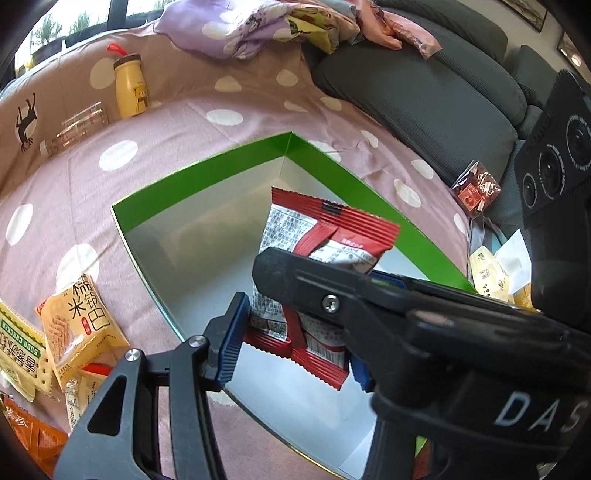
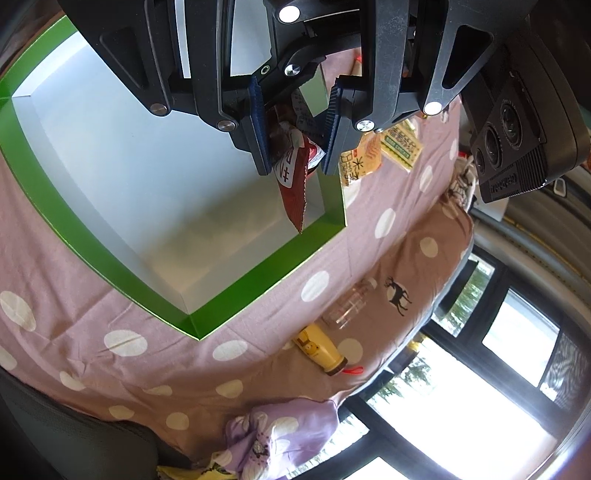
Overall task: Organize snacks
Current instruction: 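Carry the red-and-white packet with the right gripper over the green box, then open the right gripper to drop the packet into the green box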
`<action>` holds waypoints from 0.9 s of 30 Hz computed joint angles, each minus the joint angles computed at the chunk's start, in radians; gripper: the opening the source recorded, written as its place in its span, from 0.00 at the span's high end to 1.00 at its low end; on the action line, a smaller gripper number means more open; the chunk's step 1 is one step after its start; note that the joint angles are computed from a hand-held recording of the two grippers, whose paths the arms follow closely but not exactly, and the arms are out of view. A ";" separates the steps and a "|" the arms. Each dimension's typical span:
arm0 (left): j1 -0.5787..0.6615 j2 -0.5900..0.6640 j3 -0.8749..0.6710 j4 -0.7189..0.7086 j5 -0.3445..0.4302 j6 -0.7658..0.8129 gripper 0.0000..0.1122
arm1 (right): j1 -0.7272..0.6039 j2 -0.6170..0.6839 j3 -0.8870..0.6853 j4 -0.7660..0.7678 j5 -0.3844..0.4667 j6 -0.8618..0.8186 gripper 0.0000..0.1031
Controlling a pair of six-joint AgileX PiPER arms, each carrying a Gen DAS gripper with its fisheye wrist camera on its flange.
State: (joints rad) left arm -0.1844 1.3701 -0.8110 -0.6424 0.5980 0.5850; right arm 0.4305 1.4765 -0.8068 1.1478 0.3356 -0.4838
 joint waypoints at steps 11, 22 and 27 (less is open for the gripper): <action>0.011 0.025 0.011 -0.013 -0.002 0.019 0.57 | -0.016 0.051 -0.022 -0.007 0.035 0.014 0.71; 0.020 0.036 0.001 0.032 0.012 -0.008 0.61 | -0.029 0.081 -0.037 -0.091 0.028 0.100 0.71; 0.019 0.036 -0.001 0.050 0.016 -0.018 0.62 | -0.042 0.087 -0.039 -0.076 0.037 0.083 0.71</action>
State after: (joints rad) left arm -0.1656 1.4058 -0.8120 -0.5927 0.6138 0.5667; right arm 0.3886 1.5639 -0.8455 1.0721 0.3723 -0.4010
